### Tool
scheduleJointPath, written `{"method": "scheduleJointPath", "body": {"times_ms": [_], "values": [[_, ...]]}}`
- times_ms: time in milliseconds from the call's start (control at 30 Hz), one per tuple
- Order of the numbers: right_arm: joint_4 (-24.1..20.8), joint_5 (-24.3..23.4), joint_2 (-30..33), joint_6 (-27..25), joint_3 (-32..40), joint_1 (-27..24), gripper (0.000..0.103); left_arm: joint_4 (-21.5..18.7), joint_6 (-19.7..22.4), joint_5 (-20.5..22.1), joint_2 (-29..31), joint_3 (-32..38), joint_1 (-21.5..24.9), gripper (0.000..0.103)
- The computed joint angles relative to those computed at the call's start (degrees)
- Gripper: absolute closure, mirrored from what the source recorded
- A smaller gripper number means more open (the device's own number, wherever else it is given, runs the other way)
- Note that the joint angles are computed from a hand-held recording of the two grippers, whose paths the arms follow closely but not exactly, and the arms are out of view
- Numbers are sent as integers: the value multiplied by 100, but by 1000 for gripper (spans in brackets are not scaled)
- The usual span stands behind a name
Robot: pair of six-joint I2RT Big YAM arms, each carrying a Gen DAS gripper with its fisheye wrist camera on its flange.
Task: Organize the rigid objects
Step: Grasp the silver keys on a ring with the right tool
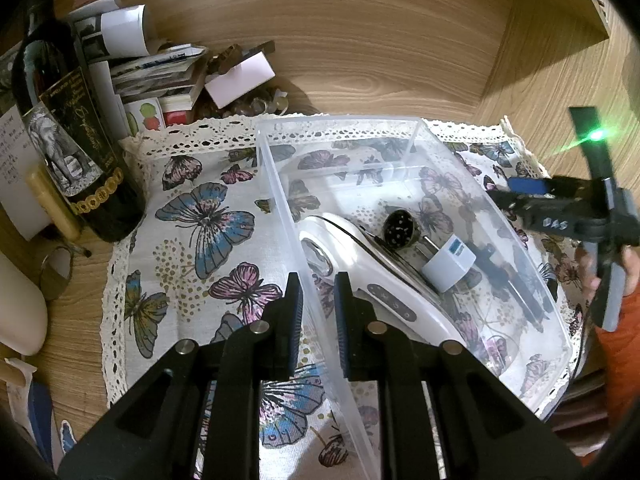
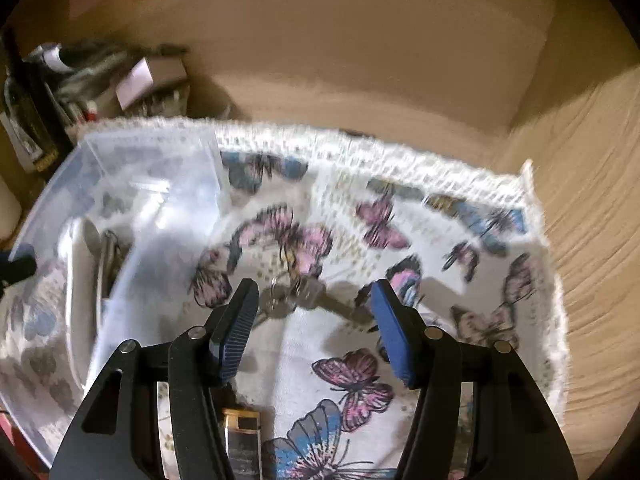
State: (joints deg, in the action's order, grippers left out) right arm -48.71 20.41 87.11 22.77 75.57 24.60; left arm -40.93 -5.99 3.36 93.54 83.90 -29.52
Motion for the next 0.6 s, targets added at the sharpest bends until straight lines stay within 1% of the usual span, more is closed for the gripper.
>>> {"method": "scheduleJointPath", "body": {"times_ms": [33,67,100,167,233,300,367,400,433,500,533,567,600], "values": [[2,-32,61,-28,19,-17,47,-2,4,-4,1,3,-1,88],[-3,-68,127,-57,45,-36,44,-2,10,-6,4,4,-1,88],[17,-93,171,-102,48,-53,36,-3,13,-6,1,2,0,88],[65,-54,258,-231,84,-64,31,-2,8,-1,1,1,1,88],[57,-89,378,-382,153,-81,30,-7,1,-2,1,3,-3,88],[-25,-2,517,-402,216,-87,30,-14,4,-7,9,13,-6,88],[122,-207,465,-365,103,-178,31,-5,7,-1,5,5,-2,88],[143,-401,424,-295,61,-243,33,-5,2,2,4,6,-2,88],[188,-493,384,-267,14,-277,37,-5,-2,2,5,8,-4,88],[196,-429,322,-278,-48,-287,54,-4,0,-6,8,11,-7,88],[199,-432,292,-275,-77,-289,59,-4,-2,-7,7,8,-5,88],[187,-418,273,-290,-89,-288,71,-4,-2,-7,7,8,-5,88],[172,-359,245,-300,-112,-274,79,-5,-7,-5,4,6,-4,88]]}}
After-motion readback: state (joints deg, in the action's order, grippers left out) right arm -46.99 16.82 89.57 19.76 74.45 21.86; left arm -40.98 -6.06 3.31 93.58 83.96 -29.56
